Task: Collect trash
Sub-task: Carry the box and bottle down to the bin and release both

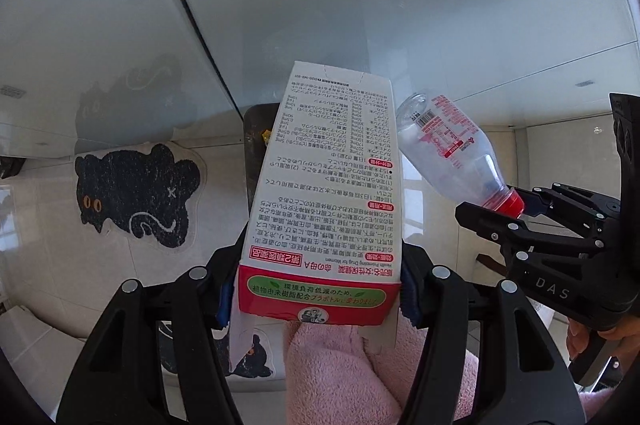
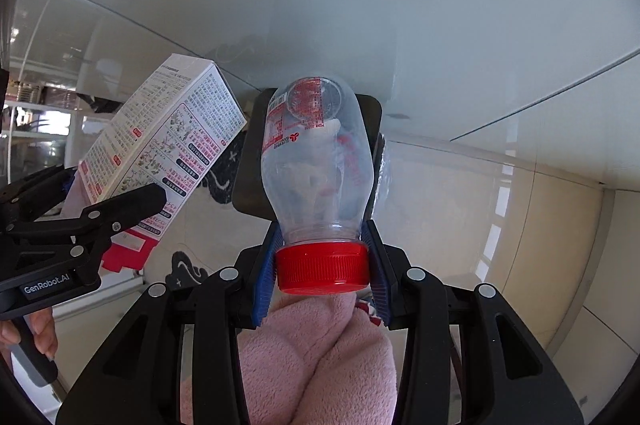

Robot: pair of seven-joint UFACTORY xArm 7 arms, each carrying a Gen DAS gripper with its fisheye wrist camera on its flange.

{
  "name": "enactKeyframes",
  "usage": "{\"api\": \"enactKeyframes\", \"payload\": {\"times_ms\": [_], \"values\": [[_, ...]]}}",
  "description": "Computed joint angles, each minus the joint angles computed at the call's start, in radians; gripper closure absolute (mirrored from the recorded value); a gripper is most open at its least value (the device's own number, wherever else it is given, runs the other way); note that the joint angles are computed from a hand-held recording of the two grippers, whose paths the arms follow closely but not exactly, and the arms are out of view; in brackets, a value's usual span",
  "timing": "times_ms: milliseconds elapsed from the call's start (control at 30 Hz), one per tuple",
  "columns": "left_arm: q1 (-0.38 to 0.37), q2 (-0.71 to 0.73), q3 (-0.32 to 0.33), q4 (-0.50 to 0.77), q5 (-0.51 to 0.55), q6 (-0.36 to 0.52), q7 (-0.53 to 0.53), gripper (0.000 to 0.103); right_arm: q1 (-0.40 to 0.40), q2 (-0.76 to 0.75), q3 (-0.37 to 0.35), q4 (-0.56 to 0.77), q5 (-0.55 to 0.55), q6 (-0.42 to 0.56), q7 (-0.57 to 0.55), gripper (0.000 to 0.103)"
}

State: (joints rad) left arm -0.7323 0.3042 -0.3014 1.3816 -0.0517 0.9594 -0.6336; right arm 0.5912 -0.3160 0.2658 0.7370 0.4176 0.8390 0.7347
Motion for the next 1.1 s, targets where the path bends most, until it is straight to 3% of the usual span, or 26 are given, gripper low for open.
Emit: {"api": "enactKeyframes", "payload": {"times_ms": [67,200,667,867,1100], "values": [[0.002,0.035,0.002,0.03,-0.003,0.006,0.011,0.044,-0.003,0.02,-0.006,0.004,0.007,-0.004,-0.01,0.062],[0.008,0.06,0.007,0.06,-0.011,0.003,0.033,0.031,-0.011,0.038,-0.018,-0.004,0.033,-0.021,-0.013,0.061],[0.037,-0.011,0.025,0.02,0.0,0.049,0.018,0.028,-0.023,0.11,-0.021,0.044,0.092,-0.048,-0.074,0.058],[0.043,-0.058,0.019,-0.012,0.006,0.052,-0.012,0.027,-0.033,0.069,-0.015,0.056,0.05,-0.019,-0.031,0.048],[0.037,-0.15,0.002,-0.019,0.031,0.071,-0.056,0.021,-0.046,-0.092,-0.005,0.063,-0.044,0.077,0.049,0.028]]}}
